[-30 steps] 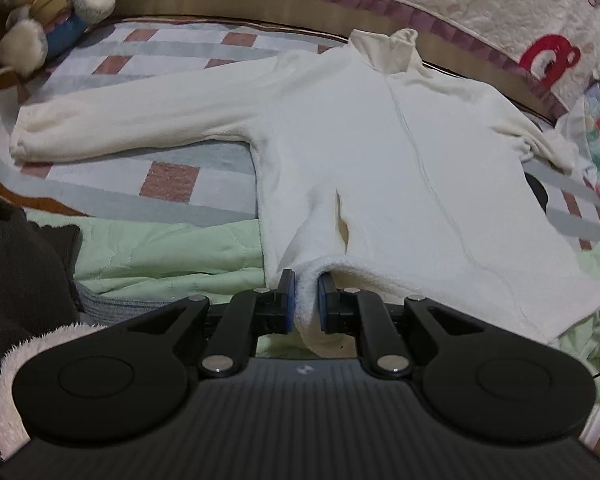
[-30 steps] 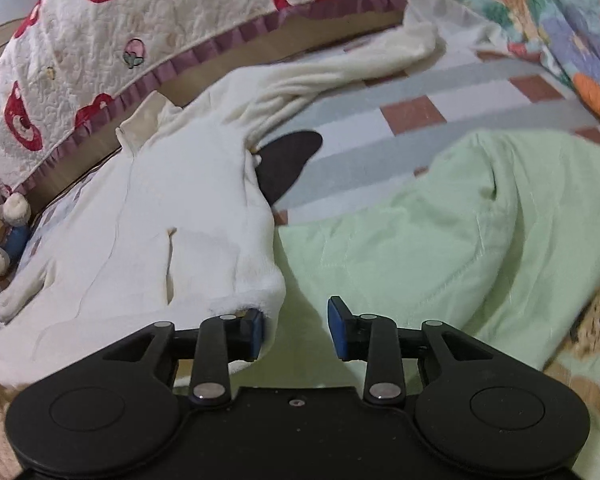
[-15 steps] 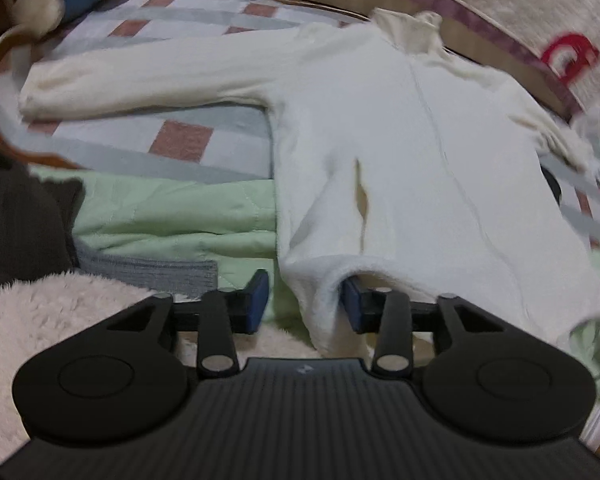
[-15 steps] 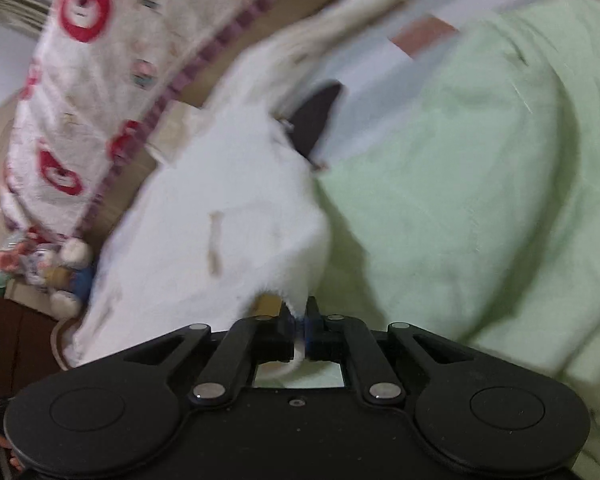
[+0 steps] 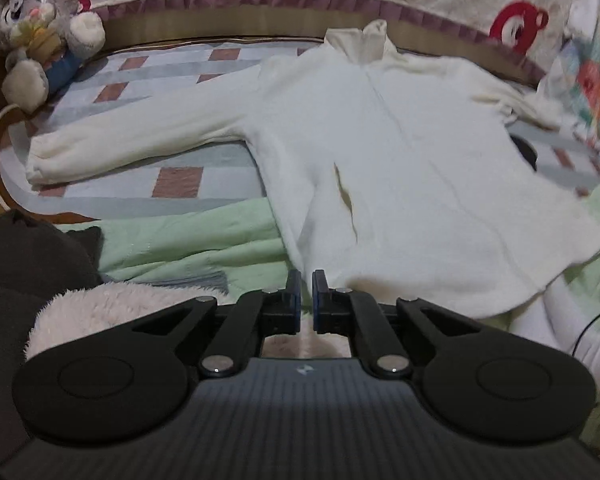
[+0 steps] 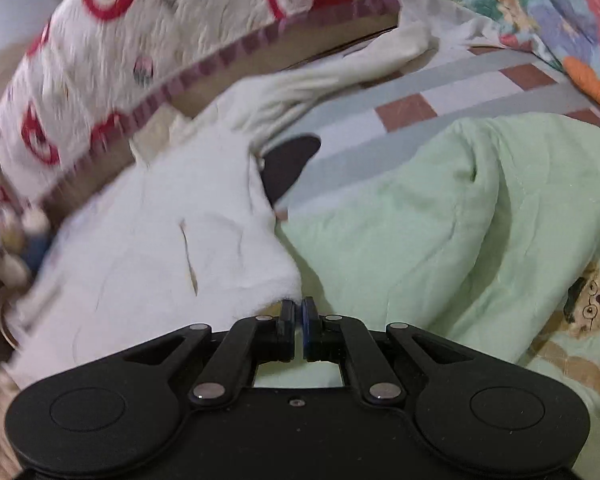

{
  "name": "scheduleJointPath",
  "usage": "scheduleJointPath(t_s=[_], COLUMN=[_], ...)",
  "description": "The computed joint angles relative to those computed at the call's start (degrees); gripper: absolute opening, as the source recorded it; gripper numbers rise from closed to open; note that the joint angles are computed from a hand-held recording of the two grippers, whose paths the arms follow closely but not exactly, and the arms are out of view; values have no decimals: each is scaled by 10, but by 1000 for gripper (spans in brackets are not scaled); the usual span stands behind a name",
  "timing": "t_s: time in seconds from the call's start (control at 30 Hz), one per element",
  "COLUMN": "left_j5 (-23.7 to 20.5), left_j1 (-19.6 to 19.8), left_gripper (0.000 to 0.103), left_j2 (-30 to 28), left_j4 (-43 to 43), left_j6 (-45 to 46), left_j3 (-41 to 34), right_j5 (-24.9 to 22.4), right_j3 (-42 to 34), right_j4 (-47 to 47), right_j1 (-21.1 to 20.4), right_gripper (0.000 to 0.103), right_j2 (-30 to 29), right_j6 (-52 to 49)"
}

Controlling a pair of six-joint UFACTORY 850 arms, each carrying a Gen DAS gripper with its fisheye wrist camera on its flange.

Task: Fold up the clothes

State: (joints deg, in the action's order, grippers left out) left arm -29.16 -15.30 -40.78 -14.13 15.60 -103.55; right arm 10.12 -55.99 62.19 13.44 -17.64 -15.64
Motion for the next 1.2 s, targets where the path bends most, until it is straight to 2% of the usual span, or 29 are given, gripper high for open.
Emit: scheduleJointPath(t_s=[0.03,0.1,0.13,0.17,0.23,0.33,0.53,0.63,0.7,0.73,0.8,0.83,0.93,1.03,1.1,1.2], left_j5=[-4,-12,-17,-21,-39,-73,-79,-95,-94,-83,-64,-59,-41,5,29,34], left_j1=[-3,-9,-12,-15,-22,-36,-74,-78,-76,-77,-78,-75,-61,-55,-52,-50], left_gripper=[8,18,37,50,52,62,76,73,51,34,34,34,35,34,34,34], left_j2=[-2,-5,-7,-9,-17,-36,-82,-108,-104,-91,-61,-47,-7,31,40,38], left_j4=[8,24,32,40,51,69,288,342,355,390,461,460,410,368,341,265], left_j6=[7,21,28,36,51,70,-63,-95,-108,-129,-179,-188,-181,-152,-121,-50], left_j3=[-3,-9,-12,-15,-28,-56,-93,-117,-113,-96,-61,-48,-14,36,56,61], right_j5=[7,15,16,16,14,12,19,24,29,31,33,33,35,49,62,72], right_j3=[1,8,12,13,19,26,32,35,36,37,37,38,33,30,34,36], right_j4=[26,13,-17,-33,-64,-109,-175,-192,-192,-188,-190,-199,-174,-150,-168,-179], right_j1=[4,5,3,1,-4,-9,-9,-8,-7,-7,-7,-9,-7,-4,-4,-3], right_gripper=[5,5,5,5,5,5,6,6,6,6,5,5,5,5,5,5], right_j2=[0,4,6,7,11,14,12,11,12,13,14,15,11,9,10,10], right_j6=[-28,-12,22,41,71,114,191,211,211,205,200,205,179,157,186,208])
